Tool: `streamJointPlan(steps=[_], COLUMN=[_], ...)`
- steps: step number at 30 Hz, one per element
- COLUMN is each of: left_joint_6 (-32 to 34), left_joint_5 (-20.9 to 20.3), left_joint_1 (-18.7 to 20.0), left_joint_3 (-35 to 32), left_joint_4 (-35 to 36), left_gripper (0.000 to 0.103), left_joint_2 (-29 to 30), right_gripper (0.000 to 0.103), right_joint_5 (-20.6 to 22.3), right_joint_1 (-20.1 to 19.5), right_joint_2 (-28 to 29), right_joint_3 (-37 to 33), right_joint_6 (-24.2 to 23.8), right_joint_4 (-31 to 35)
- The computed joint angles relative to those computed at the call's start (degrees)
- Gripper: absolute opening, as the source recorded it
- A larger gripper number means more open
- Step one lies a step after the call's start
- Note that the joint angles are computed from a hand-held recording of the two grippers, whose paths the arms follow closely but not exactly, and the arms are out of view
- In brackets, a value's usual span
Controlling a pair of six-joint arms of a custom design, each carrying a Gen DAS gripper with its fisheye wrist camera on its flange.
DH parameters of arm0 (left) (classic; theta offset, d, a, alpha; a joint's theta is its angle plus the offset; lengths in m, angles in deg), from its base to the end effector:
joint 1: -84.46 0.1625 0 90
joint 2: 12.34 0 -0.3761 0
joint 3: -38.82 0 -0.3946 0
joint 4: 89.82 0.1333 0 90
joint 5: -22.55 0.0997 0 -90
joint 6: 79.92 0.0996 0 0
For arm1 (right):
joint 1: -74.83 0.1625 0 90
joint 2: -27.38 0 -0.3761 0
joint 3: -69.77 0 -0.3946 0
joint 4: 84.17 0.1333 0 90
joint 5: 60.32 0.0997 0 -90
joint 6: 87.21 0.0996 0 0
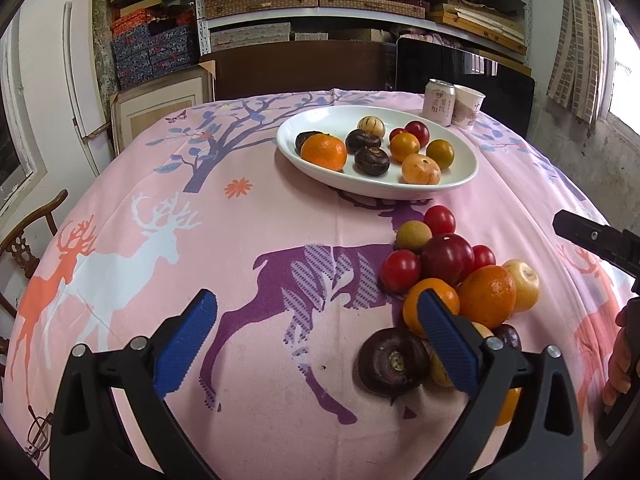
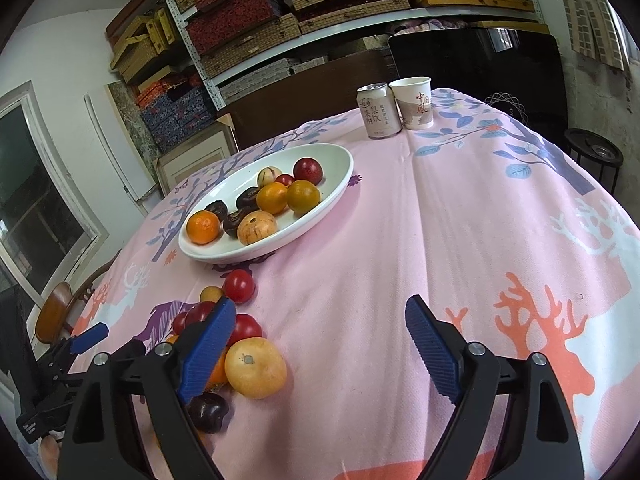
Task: Organize fruits
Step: 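Move the left gripper to another dark brown fruit while the right gripper approaches a pale yellow fruit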
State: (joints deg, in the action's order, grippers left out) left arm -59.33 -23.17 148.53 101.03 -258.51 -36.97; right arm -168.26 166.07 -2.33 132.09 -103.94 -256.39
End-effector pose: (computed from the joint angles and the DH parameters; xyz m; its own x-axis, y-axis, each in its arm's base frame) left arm -0.1572 -0.7871 0.0904 -0.6748 0.1449 -0.7237 0.6054 0.6694 -0.4305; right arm 0.1198 -0.7934 0.1508 -0.9117 0.0184 0.4104 -0.2887 0.6820 -0.6720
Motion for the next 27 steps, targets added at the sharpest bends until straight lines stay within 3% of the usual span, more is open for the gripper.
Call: streamJointPlan(steps=[10, 15, 21, 27], left_joint_6=[-1.9, -5.3, -3.5, -2.1], left_joint_5=[0.3, -1.5, -3.9, -3.2], left_joint_1=[0.4, 1.1, 0.8, 0.4], left_joint_3=[-0.6, 1.7, 5.3, 4.5], left_joint_4=[2.1, 4.0, 2.5, 4.8], left_gripper=[0.098, 0.098, 0.098, 0.098], left_joint_2=[-0.1, -2.5, -4.3, -3.5], right_gripper=[0.088, 0.093, 0.093, 0.093], right_joint_5=[1.4, 1.9, 0.4, -2.3], right_joint_1=[0.8, 1.1, 1.3, 1.1], right_joint_2=[-0.6, -1.4, -0.9, 0.4], right_joint_3=[1.5, 3.1, 2.1, -0.8], right_joint_6=[-4.0, -5.6, -5.2, -2.5], right_joint_4=[3.8, 4.3, 7.1, 12.0])
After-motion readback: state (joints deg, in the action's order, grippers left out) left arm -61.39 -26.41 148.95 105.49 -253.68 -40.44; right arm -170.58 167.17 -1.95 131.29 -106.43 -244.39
